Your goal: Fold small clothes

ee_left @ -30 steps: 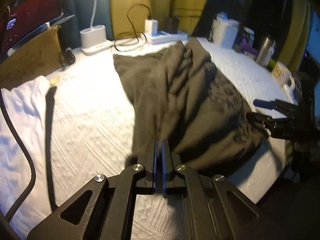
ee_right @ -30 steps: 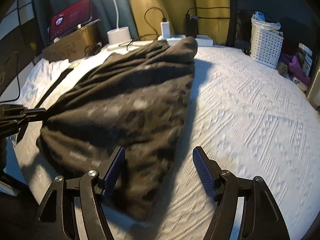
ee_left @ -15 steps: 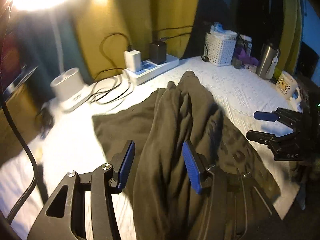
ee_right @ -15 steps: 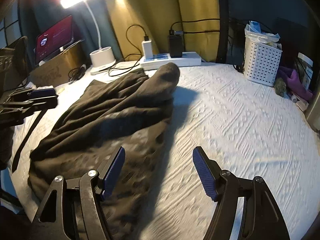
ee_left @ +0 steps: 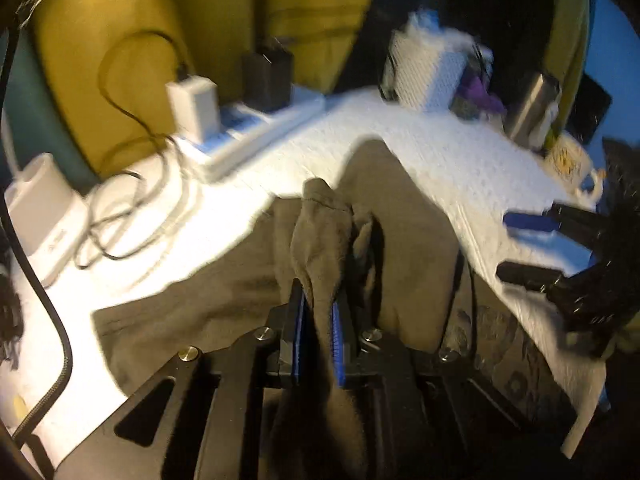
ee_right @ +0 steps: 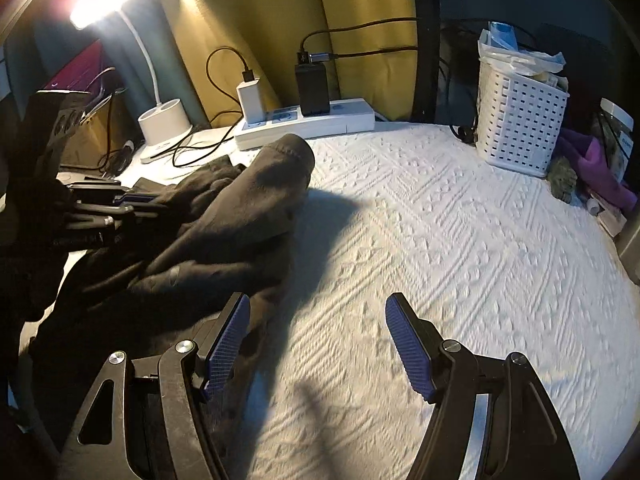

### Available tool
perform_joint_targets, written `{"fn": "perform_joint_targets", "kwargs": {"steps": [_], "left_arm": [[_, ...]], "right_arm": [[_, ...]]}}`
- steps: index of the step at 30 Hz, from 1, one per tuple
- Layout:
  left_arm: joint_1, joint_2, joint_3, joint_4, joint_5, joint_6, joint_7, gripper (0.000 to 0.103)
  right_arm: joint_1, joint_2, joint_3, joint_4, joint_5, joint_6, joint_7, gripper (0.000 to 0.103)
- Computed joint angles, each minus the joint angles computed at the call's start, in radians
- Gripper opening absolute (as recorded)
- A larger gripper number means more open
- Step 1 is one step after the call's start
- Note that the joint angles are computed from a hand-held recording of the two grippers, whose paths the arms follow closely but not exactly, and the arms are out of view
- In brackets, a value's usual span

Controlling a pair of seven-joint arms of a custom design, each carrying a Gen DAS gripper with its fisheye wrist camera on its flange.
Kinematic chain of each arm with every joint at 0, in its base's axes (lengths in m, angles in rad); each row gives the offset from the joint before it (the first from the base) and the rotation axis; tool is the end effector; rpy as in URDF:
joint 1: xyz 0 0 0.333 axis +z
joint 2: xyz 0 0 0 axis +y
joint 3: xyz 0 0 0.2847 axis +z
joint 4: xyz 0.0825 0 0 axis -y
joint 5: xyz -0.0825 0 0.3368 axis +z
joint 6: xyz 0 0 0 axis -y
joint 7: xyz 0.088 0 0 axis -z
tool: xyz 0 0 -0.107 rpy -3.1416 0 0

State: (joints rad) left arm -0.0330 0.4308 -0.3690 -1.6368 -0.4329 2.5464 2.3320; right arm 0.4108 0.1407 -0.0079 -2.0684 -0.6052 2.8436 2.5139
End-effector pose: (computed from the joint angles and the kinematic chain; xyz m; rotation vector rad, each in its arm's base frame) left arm 0.6166 -0.2183 0.4288 -1.0837 2.6385 -0.9725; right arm 0.5125 0.2512 0.4273 -1.7696 1.7971 -0.5501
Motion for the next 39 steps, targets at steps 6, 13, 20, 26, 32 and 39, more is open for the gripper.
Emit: {"fn": "perform_joint_targets", "kwargs": {"steps": [6,13,20,26,32,39], "left_arm": [[0.012,-0.091,0.053,-0.112,0.0,0.154,-0.082,0.01],[-0.022,-0.047,0.144,-0.084,0.238,0.105,-0.377,0.012],[0.142,-0.193,0.032,-0.236,-0.07,0.054,-0.181,0.033],[0.141,-0.361,0.07,-0.4,-0.306,-0.066,-0.022,0.05],[0.057,-0.487,0.12,-0.543,-0.373,-0.111,0.111,0.05],[-0.03,-0.548,0.201,-0.63,-0.357,-0.1,0.115,0.006]], "right_arm": [[0.01,0.058,-0.001,0.053,0.056,0.013,-0.051,0.072],[0.083,0.158,-0.038,0.187,0.077,-0.108,-0.121,0.073],[0.103,0.122,-0.06,0.152,0.04,-0.108,-0.05,0.073],[0.093,0.064,-0.046,0.097,-0.031,-0.083,0.04,0.073],[0.076,0.007,-0.011,0.048,-0.097,-0.089,0.12,0.073],[0.04,-0.081,0.054,-0.043,-0.158,-0.086,0.214,0.073]]}}
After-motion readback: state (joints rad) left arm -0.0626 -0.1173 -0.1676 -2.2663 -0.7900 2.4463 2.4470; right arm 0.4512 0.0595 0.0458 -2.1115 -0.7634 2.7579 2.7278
